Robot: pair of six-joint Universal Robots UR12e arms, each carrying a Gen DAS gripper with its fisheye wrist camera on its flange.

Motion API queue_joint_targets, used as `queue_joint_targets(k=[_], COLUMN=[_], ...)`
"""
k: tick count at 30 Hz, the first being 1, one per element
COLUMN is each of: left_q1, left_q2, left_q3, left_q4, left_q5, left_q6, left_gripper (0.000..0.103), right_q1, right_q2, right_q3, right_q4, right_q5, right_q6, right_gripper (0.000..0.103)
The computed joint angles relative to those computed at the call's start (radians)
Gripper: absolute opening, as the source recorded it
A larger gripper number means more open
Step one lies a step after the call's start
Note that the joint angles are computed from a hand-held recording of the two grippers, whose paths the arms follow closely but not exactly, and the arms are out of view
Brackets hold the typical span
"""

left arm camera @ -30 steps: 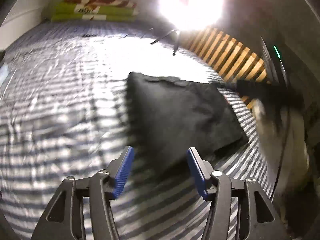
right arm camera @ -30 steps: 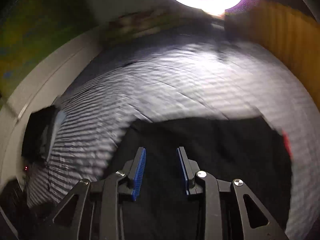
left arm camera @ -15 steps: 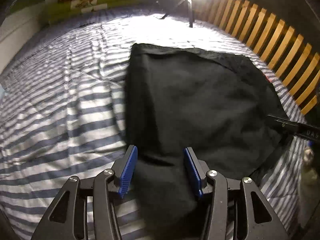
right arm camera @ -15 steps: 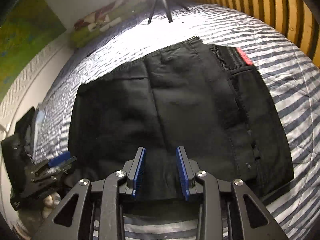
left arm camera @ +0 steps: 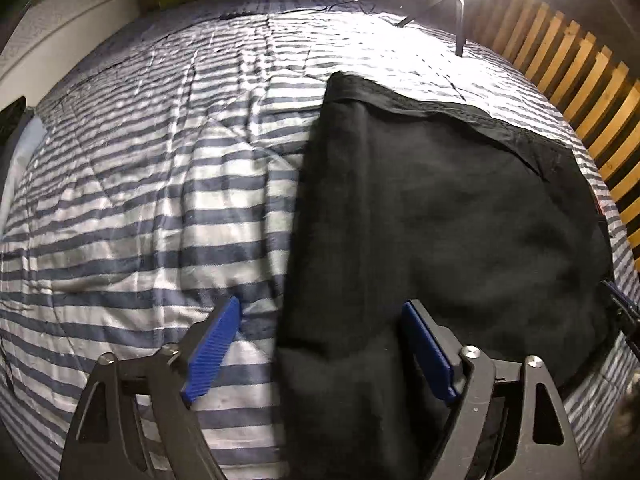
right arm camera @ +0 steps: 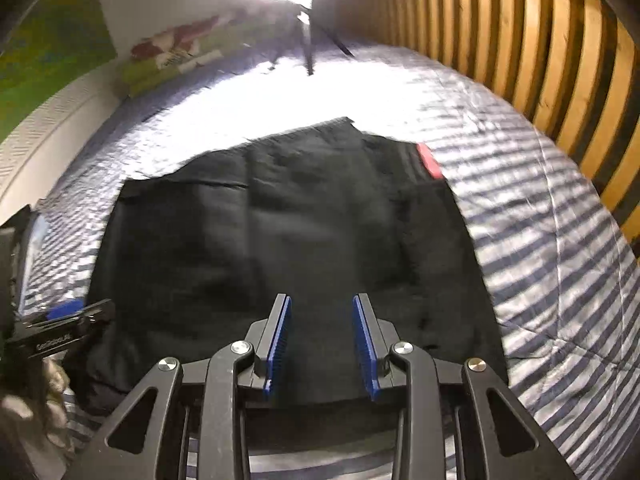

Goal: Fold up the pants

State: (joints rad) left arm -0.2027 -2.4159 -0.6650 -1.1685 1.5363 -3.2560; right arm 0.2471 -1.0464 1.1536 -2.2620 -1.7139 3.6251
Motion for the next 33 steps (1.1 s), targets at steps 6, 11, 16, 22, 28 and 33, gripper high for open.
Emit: queue_joint_targets(k=[6,11,16,22,28,33], left_q1=[-0.003,0.015,0.013,-0.018,-0.031,-0.067], left_q2=[-0.013,0.029,0.058,0.057,0.019,-0.067], left_q3=[0.053,0.004,-0.005,0.041,0.128,0.305], left_q4=[-0.049,-0.012,0.028,0.057,-0.025,-0.082], left_q5=[0.028,-0.03,-0.084,-0.124,-0.2,-0.307], left_q6=[-0.087,-0.109,-0.117,-0.019,-0.061,-0.017], left_gripper=[0.014,0.004,0.004,0.003,0.003,0.003], right_q1=[-0.016,-0.007,-0.014,-0.029,-0.042,-0.065], right_q2=[-0.024,-0.019,-0.032,-0.044,-0.054,-0.082], right_q3=[0.043,0.034,0.051,0.071,0.088,0.137], right_q4=[-0.025,-0.011,-0.023,-0.054,-0.079,-0.14], right_q5=[0.037,0.018,0.036,0.078,0.095,0.134], right_q6=[-0.003,-0.024,0.004,0.041,0.079,0.127], right_gripper=[0.029,0.029,0.029,0.029,0.029,0.029])
